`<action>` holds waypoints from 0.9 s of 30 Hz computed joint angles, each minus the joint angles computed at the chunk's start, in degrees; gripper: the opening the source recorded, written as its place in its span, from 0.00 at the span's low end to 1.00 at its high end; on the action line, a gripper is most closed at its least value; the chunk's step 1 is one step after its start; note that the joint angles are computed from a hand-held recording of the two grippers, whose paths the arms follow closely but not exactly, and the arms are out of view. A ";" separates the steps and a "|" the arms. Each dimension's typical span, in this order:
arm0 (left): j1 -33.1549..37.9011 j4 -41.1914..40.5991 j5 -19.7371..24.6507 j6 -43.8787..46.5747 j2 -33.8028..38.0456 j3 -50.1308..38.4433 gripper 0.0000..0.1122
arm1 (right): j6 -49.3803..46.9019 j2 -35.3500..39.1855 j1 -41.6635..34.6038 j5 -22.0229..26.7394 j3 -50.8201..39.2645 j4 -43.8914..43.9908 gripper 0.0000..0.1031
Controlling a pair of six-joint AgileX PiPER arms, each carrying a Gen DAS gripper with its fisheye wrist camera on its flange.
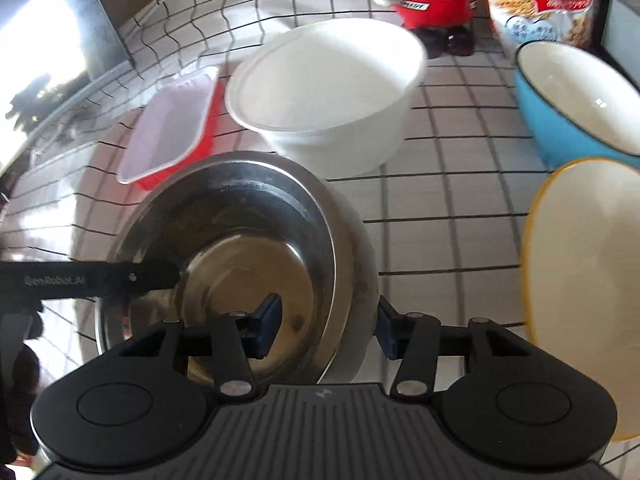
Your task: Organize plates and bowls
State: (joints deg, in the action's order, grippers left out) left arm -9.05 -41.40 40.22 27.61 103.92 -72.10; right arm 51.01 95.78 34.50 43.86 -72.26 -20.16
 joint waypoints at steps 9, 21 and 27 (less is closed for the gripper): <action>-1.36 5.23 -5.62 -7.60 -6.90 2.20 0.32 | 5.57 -8.01 4.39 0.76 3.20 -15.43 0.59; -13.02 3.30 -14.29 -8.51 -12.78 -1.00 0.32 | 14.15 -23.75 3.34 7.75 13.37 -35.01 0.90; -23.84 12.93 -10.45 -17.87 -6.58 -6.71 0.32 | 4.79 -29.41 -5.05 6.40 17.74 -25.93 0.63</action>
